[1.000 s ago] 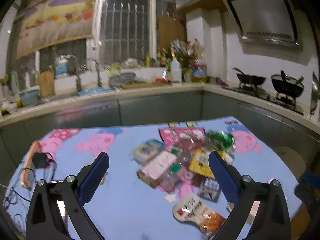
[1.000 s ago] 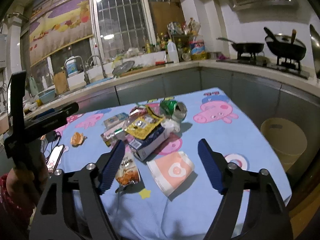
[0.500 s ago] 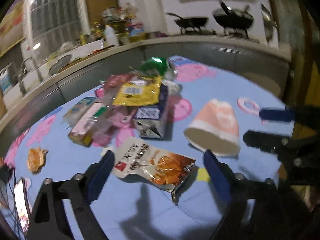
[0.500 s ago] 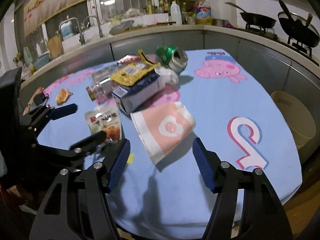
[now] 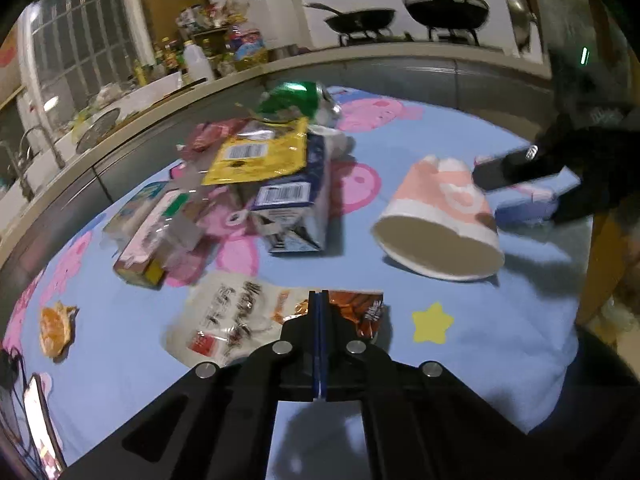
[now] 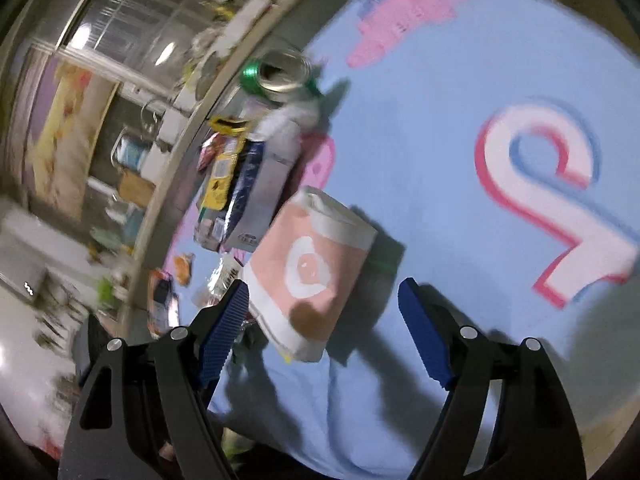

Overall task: Collect trash
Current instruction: 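Grasp the pink-white paper cup with the right tool while the left tool grasps the snack bag, then carry the cup and snack bag to the beige bin and release both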

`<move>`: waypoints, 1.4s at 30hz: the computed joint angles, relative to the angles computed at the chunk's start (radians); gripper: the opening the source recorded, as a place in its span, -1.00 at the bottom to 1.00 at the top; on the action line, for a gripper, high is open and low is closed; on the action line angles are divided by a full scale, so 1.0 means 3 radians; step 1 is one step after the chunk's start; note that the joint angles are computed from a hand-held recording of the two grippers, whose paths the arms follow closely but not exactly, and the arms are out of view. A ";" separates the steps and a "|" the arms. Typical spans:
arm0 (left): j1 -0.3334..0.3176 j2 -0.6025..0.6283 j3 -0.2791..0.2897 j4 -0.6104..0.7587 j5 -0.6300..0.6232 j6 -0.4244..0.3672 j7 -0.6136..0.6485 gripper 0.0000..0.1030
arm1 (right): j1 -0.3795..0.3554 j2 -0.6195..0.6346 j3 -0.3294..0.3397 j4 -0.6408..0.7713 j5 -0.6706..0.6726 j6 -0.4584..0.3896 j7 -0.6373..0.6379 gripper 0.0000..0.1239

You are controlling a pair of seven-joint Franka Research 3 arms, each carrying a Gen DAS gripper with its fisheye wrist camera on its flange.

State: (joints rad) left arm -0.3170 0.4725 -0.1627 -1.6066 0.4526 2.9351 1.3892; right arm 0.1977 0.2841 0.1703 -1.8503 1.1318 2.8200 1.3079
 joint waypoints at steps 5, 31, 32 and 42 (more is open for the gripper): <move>0.0309 -0.0138 -0.0315 -0.0205 -0.0365 0.0192 0.0218 -0.99 | 0.0051 0.0244 -0.0006 0.0262 -0.0256 -0.0014 0.0174 -0.34; 0.1146 0.0174 -0.0969 0.0383 -0.3697 -0.1466 0.1027 -0.01 | 0.0254 0.0354 0.0007 0.0536 -0.0577 -0.0171 0.0002 -0.59; 0.1145 0.0228 -0.0977 0.0450 -0.3779 -0.1500 0.1051 -0.06 | 0.0234 0.0358 0.0029 0.0522 -0.0599 -0.0162 0.0031 -0.59; 0.0944 0.0284 -0.0813 0.0581 -0.3537 -0.1484 0.0927 -0.63 | 0.0034 0.0262 0.0229 0.0380 -0.0321 -0.0089 -0.0191 -0.59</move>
